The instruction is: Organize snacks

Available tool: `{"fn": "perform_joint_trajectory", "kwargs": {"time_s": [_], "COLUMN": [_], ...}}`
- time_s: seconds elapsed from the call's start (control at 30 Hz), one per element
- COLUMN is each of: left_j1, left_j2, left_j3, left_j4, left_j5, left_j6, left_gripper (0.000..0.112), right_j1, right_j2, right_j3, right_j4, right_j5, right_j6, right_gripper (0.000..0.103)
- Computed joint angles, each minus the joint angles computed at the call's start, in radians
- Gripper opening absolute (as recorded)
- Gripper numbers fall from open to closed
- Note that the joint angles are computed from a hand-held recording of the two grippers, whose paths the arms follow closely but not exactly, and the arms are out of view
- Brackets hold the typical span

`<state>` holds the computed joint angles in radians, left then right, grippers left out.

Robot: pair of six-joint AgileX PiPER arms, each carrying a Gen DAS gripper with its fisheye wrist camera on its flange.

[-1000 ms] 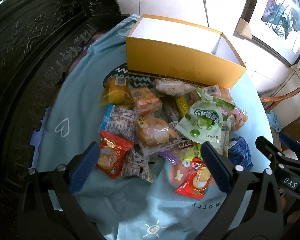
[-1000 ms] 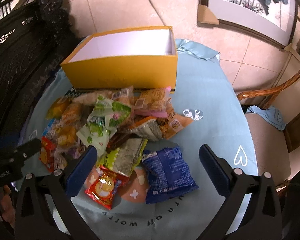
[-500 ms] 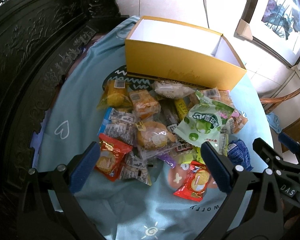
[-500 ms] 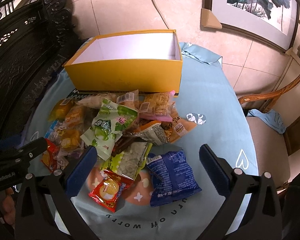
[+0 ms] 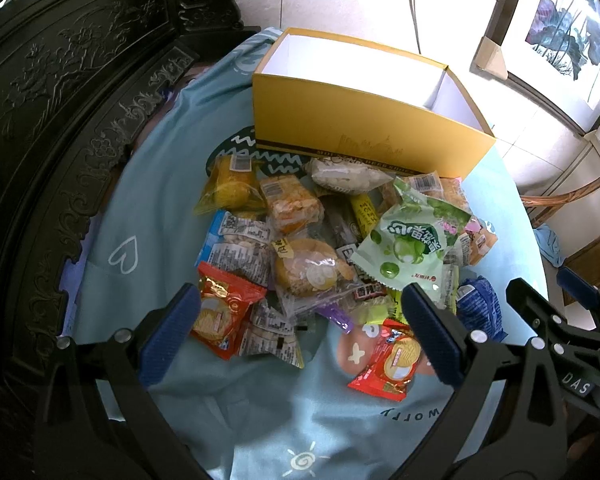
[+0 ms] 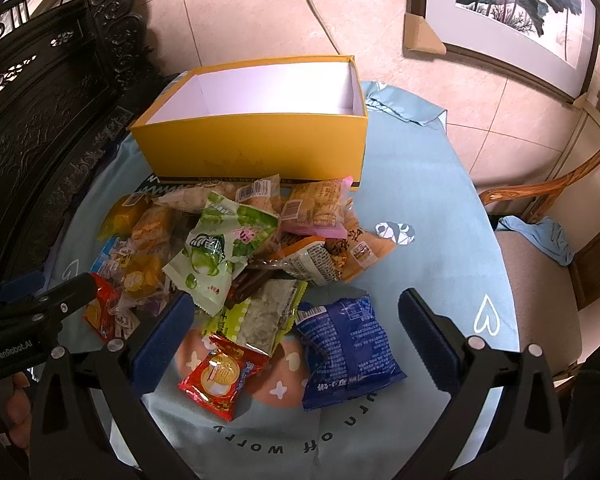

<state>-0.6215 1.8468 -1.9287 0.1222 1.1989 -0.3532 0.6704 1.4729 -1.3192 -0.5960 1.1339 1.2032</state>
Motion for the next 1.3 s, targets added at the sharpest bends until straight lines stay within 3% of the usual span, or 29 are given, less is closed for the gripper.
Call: {"fn": "perform_joint_trajectory", "kwargs": {"time_s": [1.3], "left_j1": [-0.001], "left_j2": [-0.008], "left_j3": [0.038], "left_j4": [-0.01], "left_j5": [-0.013], "left_j6": [-0.004], "left_gripper": [0.101], "right_j1": [-0.014], "right_j2": [-0.009], "right_j3": [0.022], "right_j4": [0.038], "right_j5": [-0.019], "right_j6": [-0.009], "right_gripper": [0.102]}}
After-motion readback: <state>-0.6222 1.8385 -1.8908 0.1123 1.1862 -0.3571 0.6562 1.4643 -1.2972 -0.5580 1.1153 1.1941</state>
